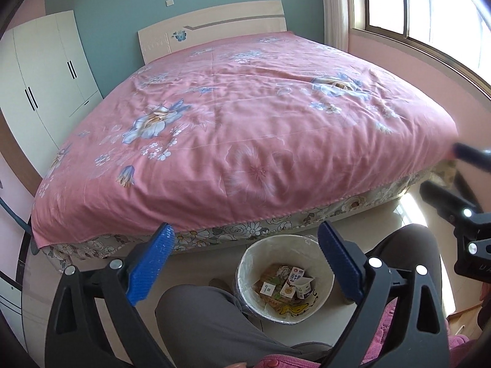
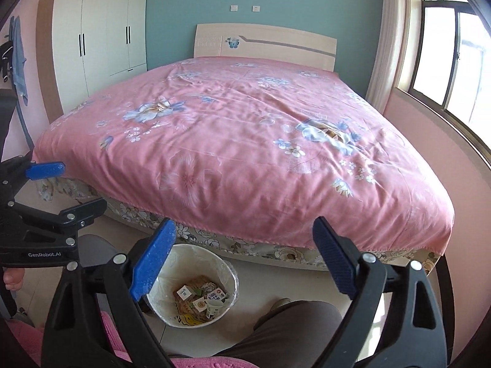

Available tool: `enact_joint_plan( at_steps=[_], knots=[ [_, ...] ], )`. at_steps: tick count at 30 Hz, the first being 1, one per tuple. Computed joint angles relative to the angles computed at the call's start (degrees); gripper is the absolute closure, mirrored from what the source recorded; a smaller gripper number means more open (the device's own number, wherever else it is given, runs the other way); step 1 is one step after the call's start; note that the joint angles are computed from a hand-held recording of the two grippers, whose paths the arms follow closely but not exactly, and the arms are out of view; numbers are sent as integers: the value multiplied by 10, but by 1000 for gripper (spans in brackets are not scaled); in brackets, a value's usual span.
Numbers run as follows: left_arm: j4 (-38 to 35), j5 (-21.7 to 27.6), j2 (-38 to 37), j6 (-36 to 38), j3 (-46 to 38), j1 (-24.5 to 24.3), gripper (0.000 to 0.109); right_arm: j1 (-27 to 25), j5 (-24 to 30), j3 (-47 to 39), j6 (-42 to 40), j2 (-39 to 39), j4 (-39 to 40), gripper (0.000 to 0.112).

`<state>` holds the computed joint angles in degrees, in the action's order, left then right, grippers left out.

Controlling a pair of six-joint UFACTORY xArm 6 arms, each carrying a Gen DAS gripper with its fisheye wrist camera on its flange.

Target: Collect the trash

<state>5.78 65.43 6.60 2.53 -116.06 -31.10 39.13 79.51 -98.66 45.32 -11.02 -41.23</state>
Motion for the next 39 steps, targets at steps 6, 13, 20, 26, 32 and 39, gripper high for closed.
enact_joint_plan(
  at_steps=[6, 13, 20, 26, 32, 39],
  knots=[
    [22, -25, -32, -22, 39, -6, 12, 20, 18, 8, 34, -10, 13, 23],
    [25, -30, -48, -37, 56, -5, 12, 45, 43, 11, 64, -17, -29, 23],
    [34, -36, -61, -44, 71, -9, 12, 45, 42, 12, 66, -20, -20, 23],
    [33, -37, -63, -49, 73, -9, 12, 46, 38, 16, 73, -25, -24, 23],
    [32, -36, -64, -50, 71, -7, 12, 45, 34, 11, 66, -21, -24, 23],
    [31, -33, -63, -50, 66, -8, 12, 48, 35, 11, 67, -21, -26, 23]
  ],
)
